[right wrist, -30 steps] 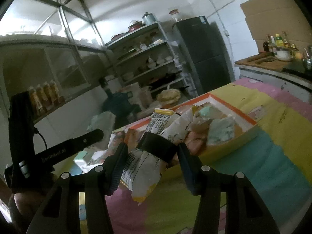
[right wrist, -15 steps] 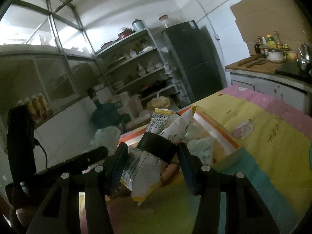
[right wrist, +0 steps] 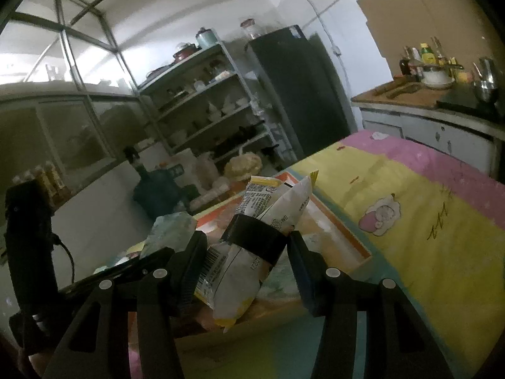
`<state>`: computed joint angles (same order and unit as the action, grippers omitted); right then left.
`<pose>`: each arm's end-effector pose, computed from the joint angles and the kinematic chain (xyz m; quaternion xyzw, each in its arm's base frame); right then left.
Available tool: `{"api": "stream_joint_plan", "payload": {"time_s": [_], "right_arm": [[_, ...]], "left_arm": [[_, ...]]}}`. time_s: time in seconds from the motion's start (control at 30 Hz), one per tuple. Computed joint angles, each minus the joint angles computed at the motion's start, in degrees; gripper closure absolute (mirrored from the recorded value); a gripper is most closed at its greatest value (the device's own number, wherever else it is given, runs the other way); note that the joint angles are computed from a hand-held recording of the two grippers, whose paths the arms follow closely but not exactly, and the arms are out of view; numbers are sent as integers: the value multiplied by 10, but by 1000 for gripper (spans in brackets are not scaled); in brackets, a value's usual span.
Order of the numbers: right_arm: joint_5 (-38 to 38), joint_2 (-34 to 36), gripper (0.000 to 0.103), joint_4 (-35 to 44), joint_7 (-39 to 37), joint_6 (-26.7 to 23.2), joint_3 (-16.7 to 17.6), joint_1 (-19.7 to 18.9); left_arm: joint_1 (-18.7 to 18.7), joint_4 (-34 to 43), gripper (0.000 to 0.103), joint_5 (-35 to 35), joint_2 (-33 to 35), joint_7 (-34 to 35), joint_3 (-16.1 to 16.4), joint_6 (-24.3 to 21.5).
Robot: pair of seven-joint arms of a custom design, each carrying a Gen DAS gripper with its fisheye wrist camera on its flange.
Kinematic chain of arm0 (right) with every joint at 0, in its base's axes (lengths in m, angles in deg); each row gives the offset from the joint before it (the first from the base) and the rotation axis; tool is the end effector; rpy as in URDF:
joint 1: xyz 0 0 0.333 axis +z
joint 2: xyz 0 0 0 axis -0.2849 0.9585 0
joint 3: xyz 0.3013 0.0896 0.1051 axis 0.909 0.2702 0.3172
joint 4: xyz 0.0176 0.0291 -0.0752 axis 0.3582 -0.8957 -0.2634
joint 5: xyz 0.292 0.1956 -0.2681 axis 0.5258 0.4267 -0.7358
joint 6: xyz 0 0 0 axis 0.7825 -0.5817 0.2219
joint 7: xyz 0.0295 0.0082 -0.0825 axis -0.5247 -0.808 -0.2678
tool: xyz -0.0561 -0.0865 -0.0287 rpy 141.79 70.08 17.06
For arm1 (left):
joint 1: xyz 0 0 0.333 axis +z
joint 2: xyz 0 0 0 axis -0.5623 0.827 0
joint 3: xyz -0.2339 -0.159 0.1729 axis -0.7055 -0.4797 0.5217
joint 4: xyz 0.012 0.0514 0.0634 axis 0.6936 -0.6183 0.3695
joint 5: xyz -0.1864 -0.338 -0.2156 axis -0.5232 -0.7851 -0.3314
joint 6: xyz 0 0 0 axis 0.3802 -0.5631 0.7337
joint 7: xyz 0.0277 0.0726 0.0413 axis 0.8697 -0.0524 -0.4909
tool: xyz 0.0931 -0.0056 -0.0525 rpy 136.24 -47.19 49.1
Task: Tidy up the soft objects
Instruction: 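Carry the green tissue pack with left gripper while right carries the snack bag to tray, then open the left gripper over the tray while right releases the snack bag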
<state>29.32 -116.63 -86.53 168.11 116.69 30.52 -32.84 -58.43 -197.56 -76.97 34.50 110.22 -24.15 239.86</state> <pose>0.3626 0.2585 0.4859 -0.4494 0.7135 -0.2482 0.4768 0.4690 -0.1496 0.5062 -0.4811 0.7579 -0.4155 0.1463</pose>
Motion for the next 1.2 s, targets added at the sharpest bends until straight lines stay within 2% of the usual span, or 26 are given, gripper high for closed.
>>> {"api": "stream_joint_plan", "payload": {"time_s": [0.47,0.8,1.0,1.2], "right_arm": [[-13,76,49,16,-25,-11,-36,10],[-39,114,47,32,-23,-33,-57,24],[-55,117,45,33,-12,-28,-57,22],[-63,105,41,32,3,-25,-45,12]], "left_arm": [[16,27,62,9,51,-16,-24,1],[34,42,62,6,73,-22,-35,-15],[38,47,57,-36,74,1,-31,-32],[42,44,42,-57,66,20,-37,-24]]}}
